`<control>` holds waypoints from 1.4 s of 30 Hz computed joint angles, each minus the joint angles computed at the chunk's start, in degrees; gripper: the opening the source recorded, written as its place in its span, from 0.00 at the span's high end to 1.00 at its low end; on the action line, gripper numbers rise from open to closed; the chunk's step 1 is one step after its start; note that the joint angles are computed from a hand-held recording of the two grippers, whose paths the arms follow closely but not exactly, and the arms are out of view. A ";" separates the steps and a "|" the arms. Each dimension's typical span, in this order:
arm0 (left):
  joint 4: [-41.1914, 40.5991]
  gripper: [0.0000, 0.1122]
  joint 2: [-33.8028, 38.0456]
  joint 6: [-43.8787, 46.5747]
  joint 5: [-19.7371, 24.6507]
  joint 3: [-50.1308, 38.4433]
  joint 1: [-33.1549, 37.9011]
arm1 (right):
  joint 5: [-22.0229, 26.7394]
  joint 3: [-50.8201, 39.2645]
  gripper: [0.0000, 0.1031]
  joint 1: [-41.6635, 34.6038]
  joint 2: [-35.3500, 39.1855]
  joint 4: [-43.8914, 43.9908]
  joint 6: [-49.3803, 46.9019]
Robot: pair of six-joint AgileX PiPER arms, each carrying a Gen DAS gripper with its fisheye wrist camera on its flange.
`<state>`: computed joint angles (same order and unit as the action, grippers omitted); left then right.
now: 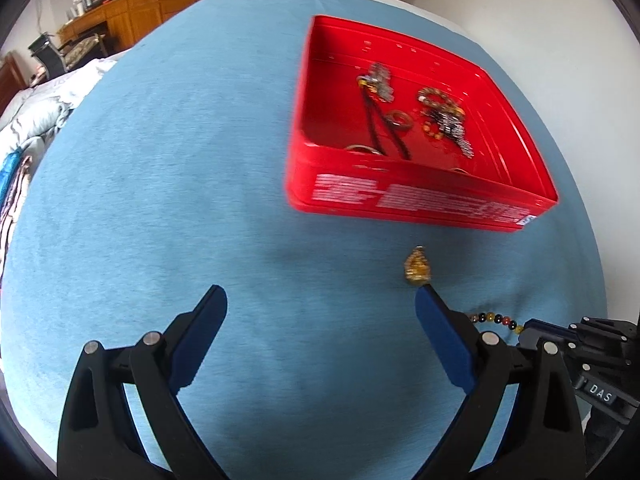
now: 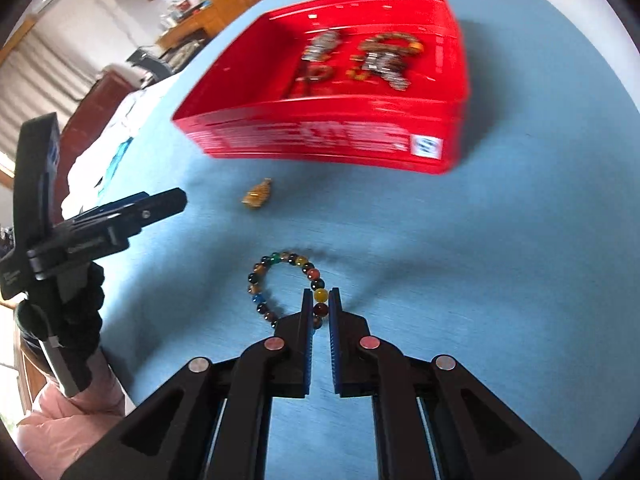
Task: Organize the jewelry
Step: 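Grasp the gold pendant with the left tool while the right tool grasps the multicolour bracelet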
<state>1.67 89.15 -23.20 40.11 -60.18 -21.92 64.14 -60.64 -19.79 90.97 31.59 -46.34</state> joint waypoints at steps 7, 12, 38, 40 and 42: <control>-3.31 0.40 7.00 2.42 0.94 -6.49 -4.03 | -0.38 -0.01 0.93 -4.30 2.19 -0.03 -2.04; -5.43 0.59 12.57 4.86 3.36 -11.28 -5.26 | -0.48 0.00 0.93 -5.13 3.67 0.59 -3.32; -6.87 0.88 5.50 8.23 1.32 -3.37 -4.43 | 0.90 1.50 0.88 -1.24 -0.02 0.80 -3.15; -8.08 0.88 4.14 9.60 1.52 -2.01 -4.00 | 0.14 2.34 0.87 1.05 -0.18 0.08 -2.15; -7.32 0.88 2.16 8.71 1.18 -0.04 -4.27 | -0.67 2.60 0.79 2.77 -0.22 -0.60 -0.80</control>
